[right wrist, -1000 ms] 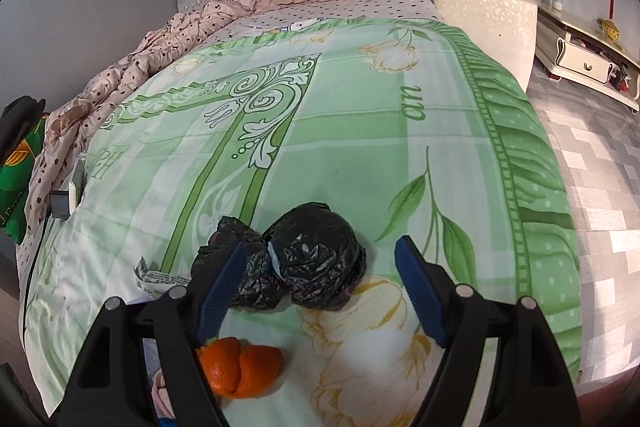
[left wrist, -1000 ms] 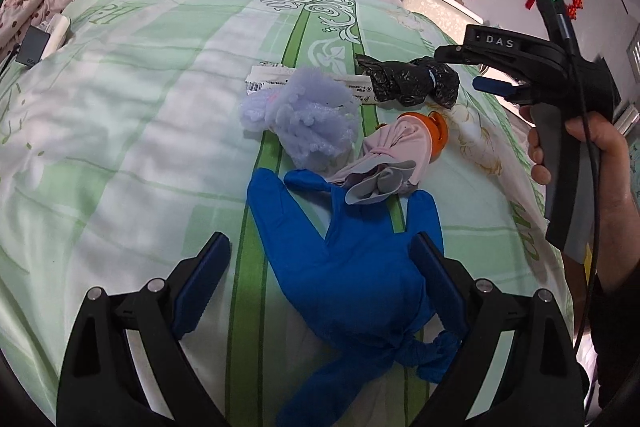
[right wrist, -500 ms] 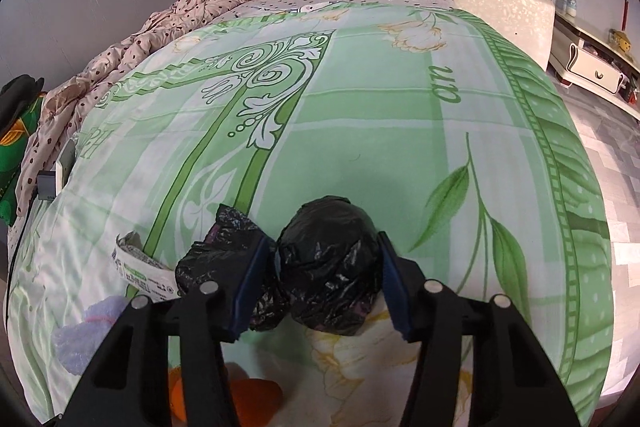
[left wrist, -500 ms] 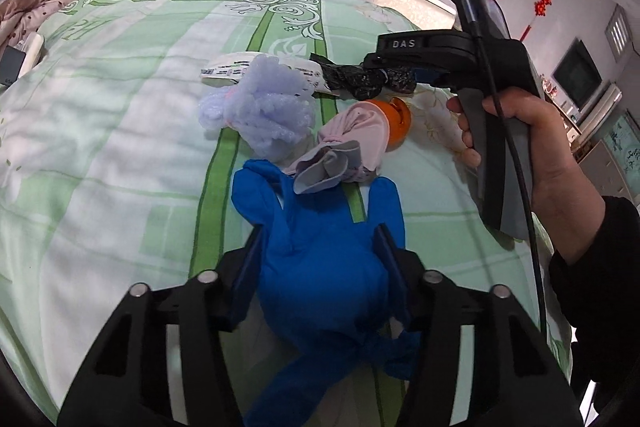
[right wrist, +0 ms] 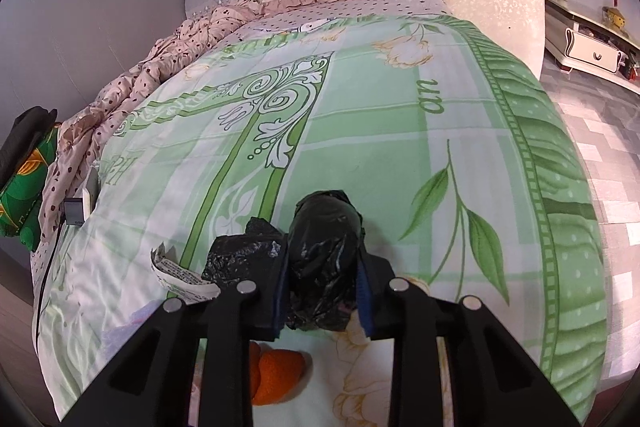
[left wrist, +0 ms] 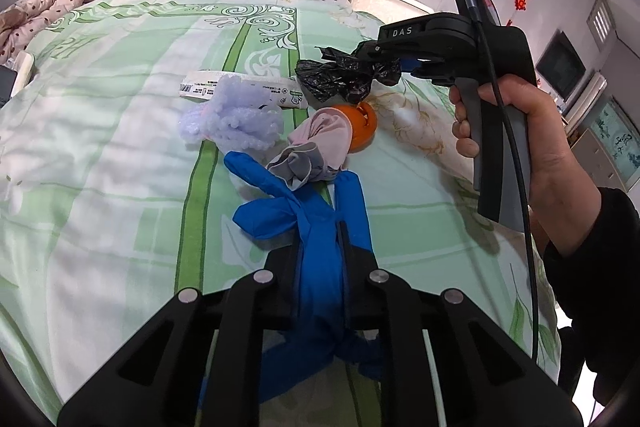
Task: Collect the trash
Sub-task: 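Carry the blue glove and black bags over the bin and release both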
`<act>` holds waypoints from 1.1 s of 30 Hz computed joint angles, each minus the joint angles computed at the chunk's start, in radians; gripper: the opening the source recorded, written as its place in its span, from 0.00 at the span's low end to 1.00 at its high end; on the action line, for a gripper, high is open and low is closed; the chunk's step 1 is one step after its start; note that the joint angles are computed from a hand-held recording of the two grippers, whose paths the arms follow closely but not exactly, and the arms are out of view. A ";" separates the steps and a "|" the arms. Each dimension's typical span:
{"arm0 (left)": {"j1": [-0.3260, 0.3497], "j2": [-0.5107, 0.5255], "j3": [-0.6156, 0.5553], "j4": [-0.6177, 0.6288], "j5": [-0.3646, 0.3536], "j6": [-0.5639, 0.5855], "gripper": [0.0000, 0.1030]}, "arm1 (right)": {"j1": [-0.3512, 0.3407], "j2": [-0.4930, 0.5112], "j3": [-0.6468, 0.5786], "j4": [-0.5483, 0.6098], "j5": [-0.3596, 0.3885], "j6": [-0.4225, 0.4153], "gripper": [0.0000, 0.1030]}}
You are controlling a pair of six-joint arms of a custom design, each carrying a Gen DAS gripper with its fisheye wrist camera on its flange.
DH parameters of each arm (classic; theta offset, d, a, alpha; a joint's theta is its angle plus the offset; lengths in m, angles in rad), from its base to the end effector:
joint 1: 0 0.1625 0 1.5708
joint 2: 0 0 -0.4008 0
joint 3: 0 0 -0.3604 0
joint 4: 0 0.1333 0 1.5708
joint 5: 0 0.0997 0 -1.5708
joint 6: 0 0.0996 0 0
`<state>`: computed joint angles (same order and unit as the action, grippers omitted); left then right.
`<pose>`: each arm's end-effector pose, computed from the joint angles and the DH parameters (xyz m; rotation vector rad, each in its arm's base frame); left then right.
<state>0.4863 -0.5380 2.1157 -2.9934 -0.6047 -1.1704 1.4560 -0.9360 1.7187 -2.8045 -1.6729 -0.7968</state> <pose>-0.2808 -0.3919 -0.0639 -0.0053 2.3928 -1.0530 0.0506 -0.6361 0.1853 0.9079 -2.6570 0.5152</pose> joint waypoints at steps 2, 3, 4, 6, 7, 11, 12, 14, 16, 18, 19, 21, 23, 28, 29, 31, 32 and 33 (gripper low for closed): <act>-0.014 -0.013 0.005 0.029 0.009 -0.021 0.13 | -0.002 -0.026 0.015 -0.001 0.013 -0.001 0.25; -0.022 -0.020 0.006 0.043 0.013 -0.031 0.13 | -0.004 -0.041 0.022 0.004 0.021 -0.001 0.25; -0.028 -0.026 0.010 0.054 0.016 -0.040 0.13 | -0.007 -0.055 0.030 0.006 0.029 -0.001 0.25; -0.041 -0.042 0.017 0.080 0.024 -0.065 0.13 | -0.011 -0.087 0.048 0.005 0.043 -0.002 0.25; -0.049 -0.050 0.022 0.095 0.027 -0.082 0.13 | -0.014 -0.103 0.057 0.010 0.051 -0.001 0.25; -0.084 -0.084 0.040 0.158 0.048 -0.149 0.13 | -0.025 -0.174 0.090 0.034 0.084 -0.006 0.25; -0.093 -0.092 0.044 0.174 0.053 -0.165 0.13 | -0.029 -0.194 0.097 0.046 0.095 -0.005 0.25; -0.111 -0.110 0.051 0.209 0.062 -0.199 0.13 | -0.035 -0.235 0.116 0.065 0.116 -0.009 0.25; -0.130 -0.128 0.053 0.259 0.073 -0.236 0.13 | -0.042 -0.280 0.142 0.074 0.137 -0.021 0.25; -0.151 -0.148 0.053 0.316 0.087 -0.274 0.13 | -0.048 -0.326 0.163 0.091 0.161 -0.032 0.25; -0.160 -0.156 0.052 0.338 0.094 -0.288 0.13 | -0.051 -0.348 0.172 0.098 0.173 -0.037 0.25; -0.183 -0.173 0.046 0.399 0.106 -0.329 0.13 | -0.057 -0.392 0.188 0.115 0.198 -0.043 0.25; -0.198 -0.184 0.039 0.434 0.120 -0.343 0.13 | -0.064 -0.435 0.197 0.142 0.222 -0.051 0.25; -0.226 -0.193 0.001 0.507 0.145 -0.363 0.13 | -0.081 -0.526 0.213 0.186 0.262 -0.073 0.25; -0.229 -0.188 -0.011 0.512 0.147 -0.358 0.13 | -0.085 -0.542 0.214 0.192 0.268 -0.076 0.25; -0.236 -0.183 -0.033 0.527 0.155 -0.351 0.13 | -0.093 -0.571 0.215 0.203 0.283 -0.079 0.25; -0.238 -0.178 -0.044 0.526 0.159 -0.339 0.13 | -0.098 -0.583 0.214 0.209 0.290 -0.080 0.25; -0.239 -0.172 -0.056 0.524 0.162 -0.326 0.13 | -0.104 -0.594 0.211 0.215 0.297 -0.082 0.25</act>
